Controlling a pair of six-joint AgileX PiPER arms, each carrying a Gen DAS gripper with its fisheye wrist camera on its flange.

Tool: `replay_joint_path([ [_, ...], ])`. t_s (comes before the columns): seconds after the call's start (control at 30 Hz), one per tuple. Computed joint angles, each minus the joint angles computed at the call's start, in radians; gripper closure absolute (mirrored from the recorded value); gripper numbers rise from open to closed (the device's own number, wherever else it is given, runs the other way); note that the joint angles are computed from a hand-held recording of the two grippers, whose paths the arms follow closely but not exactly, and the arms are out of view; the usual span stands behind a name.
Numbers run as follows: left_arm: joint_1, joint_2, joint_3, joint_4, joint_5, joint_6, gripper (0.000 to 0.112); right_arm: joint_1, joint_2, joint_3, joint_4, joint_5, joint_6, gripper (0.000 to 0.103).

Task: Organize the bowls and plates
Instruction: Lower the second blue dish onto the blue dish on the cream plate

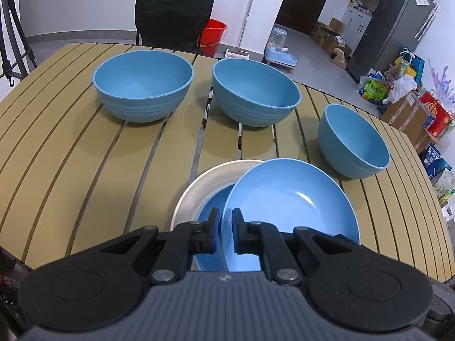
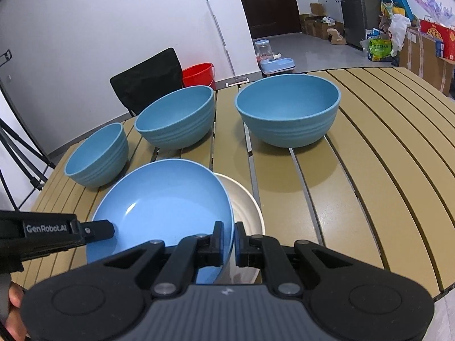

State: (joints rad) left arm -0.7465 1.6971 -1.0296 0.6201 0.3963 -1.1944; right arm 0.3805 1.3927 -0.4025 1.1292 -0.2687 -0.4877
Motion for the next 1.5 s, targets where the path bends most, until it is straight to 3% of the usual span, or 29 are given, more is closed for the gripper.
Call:
replay_joint_path([
  [0.73, -0.02, 0.055, -0.007, 0.134, 0.02, -0.108, 0.102, 0.088, 0.096, -0.036, 0.104, -0.108, -0.111, 0.095],
  [1.2, -0.018, 0.066, -0.014, 0.126, 0.013, -0.101, 0.102, 0.08, 0.118, -0.023, 0.016, -0.116, -0.02, 0.094],
  [1.5, -0.007, 0.057, 0.0, 0.128, -0.01, -0.118, 0.1, 0.058, 0.118, -0.012, -0.056, -0.094, 0.053, 0.088],
])
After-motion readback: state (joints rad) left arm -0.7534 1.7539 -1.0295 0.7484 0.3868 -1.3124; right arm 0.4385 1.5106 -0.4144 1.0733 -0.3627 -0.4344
